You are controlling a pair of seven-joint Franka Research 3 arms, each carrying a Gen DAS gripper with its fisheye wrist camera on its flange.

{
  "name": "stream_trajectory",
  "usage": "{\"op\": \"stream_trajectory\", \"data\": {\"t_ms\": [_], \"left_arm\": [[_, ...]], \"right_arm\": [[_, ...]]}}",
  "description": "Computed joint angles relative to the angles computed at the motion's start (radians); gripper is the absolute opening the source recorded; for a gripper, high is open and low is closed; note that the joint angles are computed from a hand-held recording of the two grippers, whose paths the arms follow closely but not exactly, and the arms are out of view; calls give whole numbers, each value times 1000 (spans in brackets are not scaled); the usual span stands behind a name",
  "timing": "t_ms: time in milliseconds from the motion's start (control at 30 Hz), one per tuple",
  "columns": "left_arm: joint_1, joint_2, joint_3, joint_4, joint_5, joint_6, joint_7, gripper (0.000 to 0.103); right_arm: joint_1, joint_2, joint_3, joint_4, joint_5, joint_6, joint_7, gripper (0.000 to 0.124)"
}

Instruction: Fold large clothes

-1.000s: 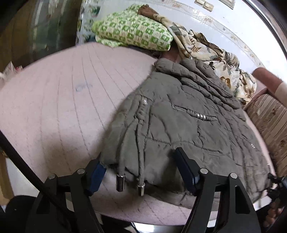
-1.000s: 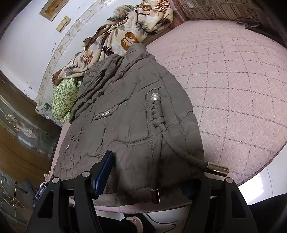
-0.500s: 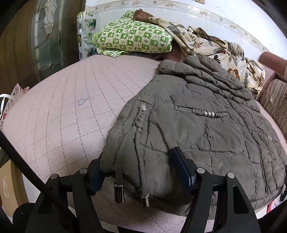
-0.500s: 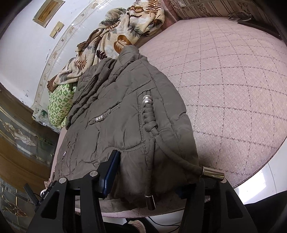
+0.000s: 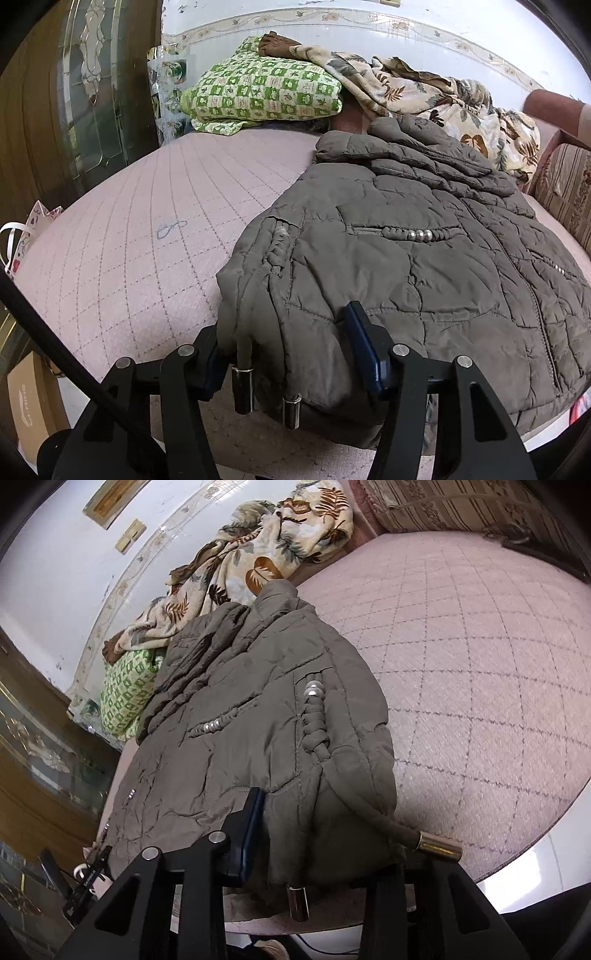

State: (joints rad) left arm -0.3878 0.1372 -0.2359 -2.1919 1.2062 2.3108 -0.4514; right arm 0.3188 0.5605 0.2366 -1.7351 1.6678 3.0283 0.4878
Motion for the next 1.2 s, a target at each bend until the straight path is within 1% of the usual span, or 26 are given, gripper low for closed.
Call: {"op": "stream_trajectory", "data": {"t_ms": [167,300,400,467,500,600,767,867,1000,1100,1200], "left_arm": [[7,6,6,2,-6,18,1,58],[13,9,12,2,-9,31,-12,61],[16,7,14,-3,-6,40,-23,61],[16,5,13,-5,4,39,-20,59],[14,4,12,-5,9,35,-18,56],[12,9,10,0,8,25,-4,55],[11,26,12,18,-6,18,12,55],[11,37,17,27,-13,22,20,59],[16,43,25,27,-23,44,25,63],[12,45,25,31,-28,36,34,63],[10,47,26,33,-29,33,38,64]], "right_arm": [[-14,10,6,2,-57,-17,74,38],[-32,16,24,10,-48,-23,63,40],[-37,18,25,11,-49,-32,72,44],[-39,20,25,12,-62,-38,90,44],[-40,20,25,10,-67,-38,94,44],[-34,17,29,8,-82,-16,91,39],[-34,31,38,19,-150,2,142,39],[-40,38,52,21,-199,16,169,39],[-62,44,84,26,-207,36,166,39],[-83,52,112,36,-156,52,116,39],[-79,52,106,41,-115,48,83,39]]}}
